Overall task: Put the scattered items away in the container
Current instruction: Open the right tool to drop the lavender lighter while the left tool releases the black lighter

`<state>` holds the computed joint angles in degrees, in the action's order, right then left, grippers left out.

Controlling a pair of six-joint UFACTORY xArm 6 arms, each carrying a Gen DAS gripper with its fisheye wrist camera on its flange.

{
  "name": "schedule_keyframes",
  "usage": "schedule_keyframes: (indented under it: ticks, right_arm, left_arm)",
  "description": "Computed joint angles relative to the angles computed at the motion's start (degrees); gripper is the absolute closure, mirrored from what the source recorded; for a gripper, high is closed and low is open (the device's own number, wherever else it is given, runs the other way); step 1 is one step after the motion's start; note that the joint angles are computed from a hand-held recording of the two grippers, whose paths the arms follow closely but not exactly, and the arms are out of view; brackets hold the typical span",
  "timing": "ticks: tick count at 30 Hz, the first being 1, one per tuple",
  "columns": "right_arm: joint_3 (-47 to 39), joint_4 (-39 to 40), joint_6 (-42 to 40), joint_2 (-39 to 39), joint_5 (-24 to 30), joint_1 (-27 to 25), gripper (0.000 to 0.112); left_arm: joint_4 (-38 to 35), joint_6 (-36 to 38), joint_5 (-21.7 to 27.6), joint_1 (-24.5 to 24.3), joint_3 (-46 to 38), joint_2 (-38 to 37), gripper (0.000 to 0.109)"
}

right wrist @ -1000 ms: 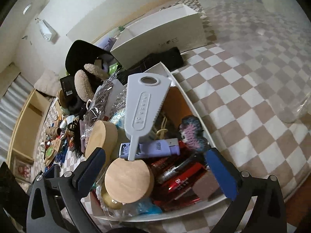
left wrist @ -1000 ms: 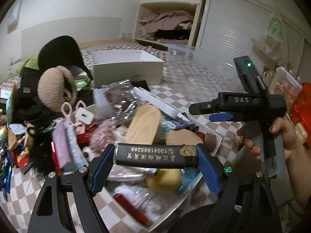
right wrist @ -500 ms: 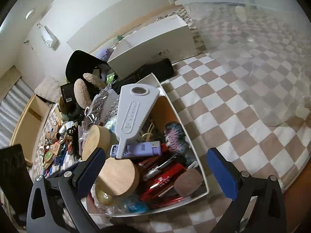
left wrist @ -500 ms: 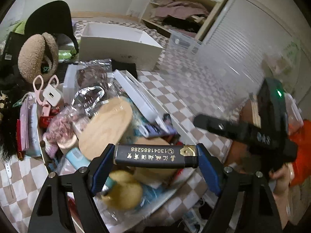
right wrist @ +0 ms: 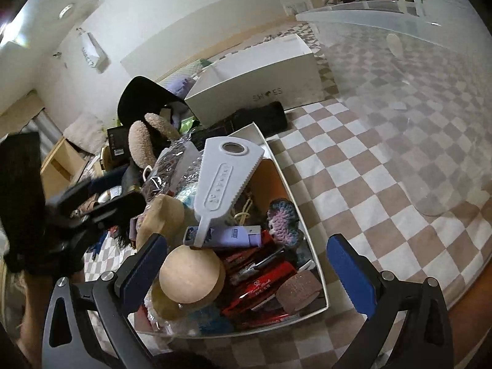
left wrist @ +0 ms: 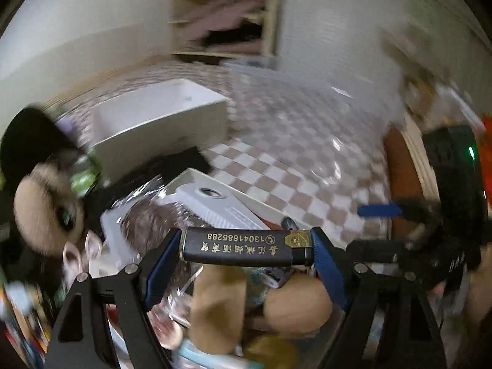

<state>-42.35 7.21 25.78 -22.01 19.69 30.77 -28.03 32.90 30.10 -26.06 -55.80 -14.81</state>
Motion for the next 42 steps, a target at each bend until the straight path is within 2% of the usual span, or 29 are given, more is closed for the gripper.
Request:
schedule_keyframes:
  ticks: [2,9,15,18,21,23,25,36,42]
  right_arm:
    - [0.2,0.6,-0.5,0.1,-0.4,0.0,0.009]
    - [-0.5,2.4,-2.5,1.5,-0.4,0.2,0.009]
    - [-1.5,5.3,-5.7,2.5,0.7,0.6,0.009]
    - [-1.9,6.4,-6.6,3.0,0.8,0.7,0.009]
    - [-2.4,5.0,-5.7,3.6,1.1,0.9,0.009]
    - [-2.7,5.4,-6.1,4.0,1.1,1.2,0.009]
    - [-3.1,5.4,-6.1,4.3,1.2,1.4,0.009]
    - [-3.2,1.0,-2.6,2.9,2.0,3.2,0.009]
    - [-3.2,-2.0,1.0,1.9,2.0,4.7,0.009]
  left_arm:
    - [0.4,5.7,3.2,1.1,-2.8,2.1,0.026]
    - [-1.0,15.2,12.4,2.9,-9.7,7.5,0.026]
    - [-1.2,19.8,19.4,4.1,-14.8,11.7,0.026]
    - [0.7,20.6,21.1,4.3,-16.3,12.9,0.026]
    - [2.9,19.9,20.3,4.1,-16.7,13.7,0.025]
    - [3.5,20.0,18.8,3.8,-15.6,13.2,0.017]
    - [3.9,20.1,17.2,3.4,-14.4,12.6,0.014]
    - [-0.9,19.7,7.4,2.4,-5.1,5.6,0.013]
    - [-2.5,18.7,6.6,2.9,-1.1,1.1,0.013]
